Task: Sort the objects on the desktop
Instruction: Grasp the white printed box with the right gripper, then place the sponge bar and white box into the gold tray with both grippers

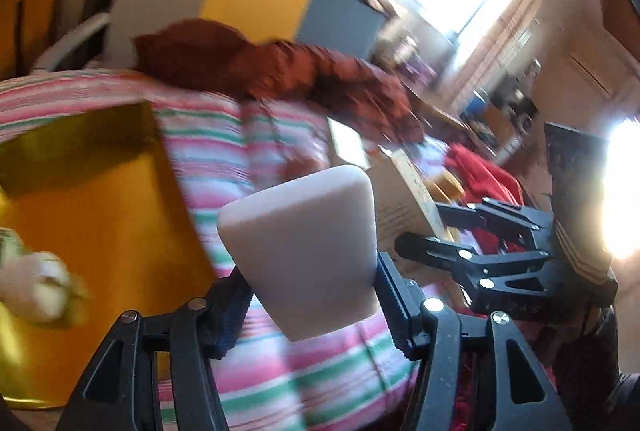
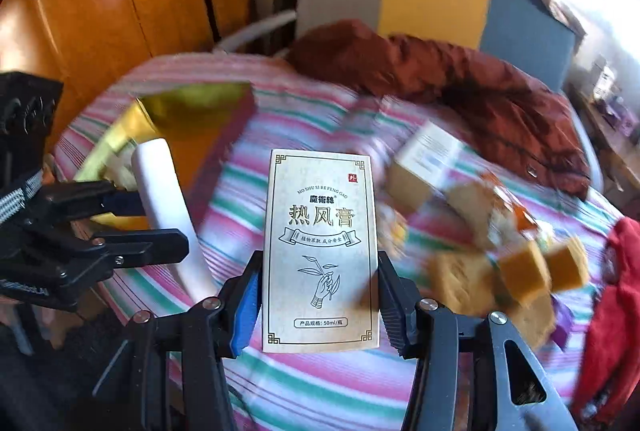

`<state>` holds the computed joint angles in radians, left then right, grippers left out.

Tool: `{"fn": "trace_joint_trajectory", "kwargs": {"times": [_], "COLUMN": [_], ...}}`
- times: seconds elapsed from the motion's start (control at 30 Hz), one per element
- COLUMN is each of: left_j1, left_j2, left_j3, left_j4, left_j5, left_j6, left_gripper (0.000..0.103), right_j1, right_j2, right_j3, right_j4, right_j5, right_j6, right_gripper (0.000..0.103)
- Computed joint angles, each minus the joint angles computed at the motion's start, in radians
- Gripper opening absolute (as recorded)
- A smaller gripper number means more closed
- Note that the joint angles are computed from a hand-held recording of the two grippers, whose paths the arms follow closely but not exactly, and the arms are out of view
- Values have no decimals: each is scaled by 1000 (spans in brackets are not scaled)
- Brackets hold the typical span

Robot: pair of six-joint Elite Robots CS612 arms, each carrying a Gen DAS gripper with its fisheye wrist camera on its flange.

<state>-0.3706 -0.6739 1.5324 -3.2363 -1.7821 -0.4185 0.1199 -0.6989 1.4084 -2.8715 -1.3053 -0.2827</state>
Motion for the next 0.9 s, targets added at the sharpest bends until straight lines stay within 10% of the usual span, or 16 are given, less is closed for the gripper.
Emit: {"fn": "trace_joint_trajectory", "kwargs": {"times": [0.37, 0.6, 0.9], "left_j1": [97, 157, 152], "left_j2": [-24, 12, -1], "left_j3": [28, -52, 47], "left_j4": [39, 221, 120], "left_j5": [265, 334, 375], "left_j6": [-53, -135, -248], "left_gripper": [61, 74, 76], "right_j1": [100, 138, 154], "right_j2": [137, 306, 283], "right_j3": [-299, -609, -531], "right_j4": [219, 360, 367], "right_j5": [147, 265, 236], "right_j6": [9, 207, 161], "right_gripper": [53, 63, 72]}}
